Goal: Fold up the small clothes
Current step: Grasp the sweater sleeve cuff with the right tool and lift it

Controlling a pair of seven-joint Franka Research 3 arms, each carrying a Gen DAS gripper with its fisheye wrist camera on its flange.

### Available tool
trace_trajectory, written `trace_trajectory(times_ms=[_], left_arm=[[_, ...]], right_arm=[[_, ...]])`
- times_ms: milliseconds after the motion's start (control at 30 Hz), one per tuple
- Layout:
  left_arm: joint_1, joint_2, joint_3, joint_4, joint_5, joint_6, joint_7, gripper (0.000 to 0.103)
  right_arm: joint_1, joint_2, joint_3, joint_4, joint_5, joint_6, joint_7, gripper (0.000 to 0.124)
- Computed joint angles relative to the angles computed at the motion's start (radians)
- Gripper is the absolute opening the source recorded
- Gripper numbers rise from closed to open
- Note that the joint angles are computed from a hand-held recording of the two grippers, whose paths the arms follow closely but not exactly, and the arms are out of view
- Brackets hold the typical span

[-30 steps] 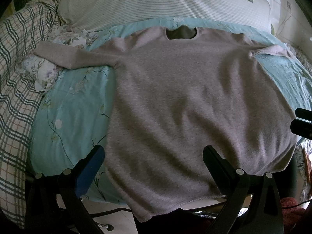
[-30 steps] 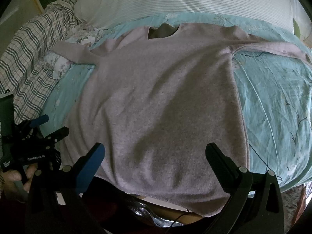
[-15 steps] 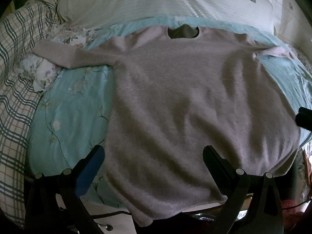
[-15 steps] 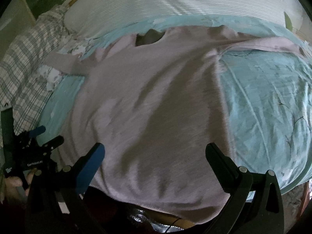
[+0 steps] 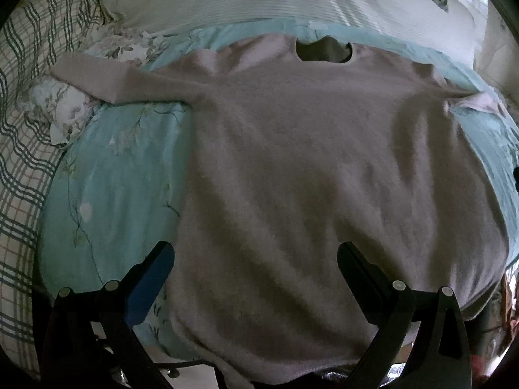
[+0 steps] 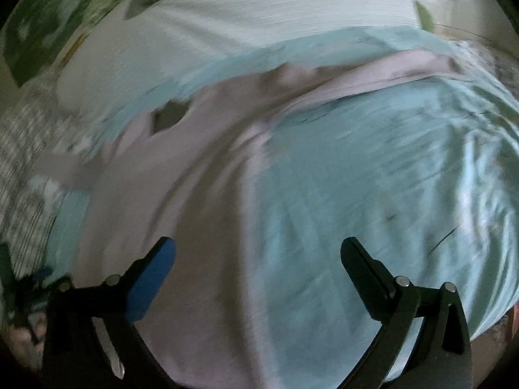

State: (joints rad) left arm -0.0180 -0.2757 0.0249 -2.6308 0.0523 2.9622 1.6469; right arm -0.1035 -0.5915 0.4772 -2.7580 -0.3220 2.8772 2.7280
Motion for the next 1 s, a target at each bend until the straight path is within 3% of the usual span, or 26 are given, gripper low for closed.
trace_trajectory(times_ms=[67,133,300,467,567,600,733,767,833,933,1000], left_arm=[[0.003,0.018,-0.009,0.018,0.004,-0.004,-0.010,0.101],[-0.038,0.038,0.020,0.030,-0.047,0.029,0.029,0.101],[-0.003,0.079,-0.038,0.078,-0.003,-0.033,-0.015,0.101],[0.005,0.130,-0.073,0.131,0.023,-0.079,-0.045,0.101],[0.007,0.163,-0.089,0.161,0.036,-0.104,-0.063,0.101],[0.008,0.171,-0.094,0.169,0.041,-0.111,-0.069,0.101],[0.003,0.210,-0.110,0.210,0.041,-0.154,-0.072,0.101],[0.003,0.216,-0.113,0.215,0.042,-0.155,-0.073,0.101],[0.004,0.226,-0.119,0.227,0.052,-0.168,-0.079,0.101],[0.003,0.242,-0.124,0.241,0.051,-0.179,-0.081,0.101],[0.003,0.249,-0.127,0.247,0.041,-0.188,-0.078,0.101]], right_arm=[[-0.050,-0.030,-0.036,-0.027,-0.013,0.009,-0.008,0.091],[-0.096,-0.036,-0.069,-0.043,-0.008,0.031,-0.021,0.085],[-0.309,0.000,-0.123,-0.039,0.005,0.133,-0.071,0.078],[-0.486,0.134,-0.143,0.026,0.053,0.243,-0.111,0.065],[-0.538,0.241,-0.154,0.077,0.092,0.298,-0.144,0.061],[-0.572,0.267,-0.139,0.094,0.100,0.306,-0.147,0.061],[-0.827,0.311,0.059,0.131,0.113,0.343,-0.097,0.056],[-0.867,0.315,0.093,0.138,0.122,0.344,-0.094,0.056],[-0.898,0.353,0.100,0.162,0.141,0.350,-0.115,0.052],[-1.055,0.414,0.234,0.214,0.122,0.347,-0.113,0.029],[-1.057,0.425,0.236,0.222,0.104,0.349,-0.113,0.009]])
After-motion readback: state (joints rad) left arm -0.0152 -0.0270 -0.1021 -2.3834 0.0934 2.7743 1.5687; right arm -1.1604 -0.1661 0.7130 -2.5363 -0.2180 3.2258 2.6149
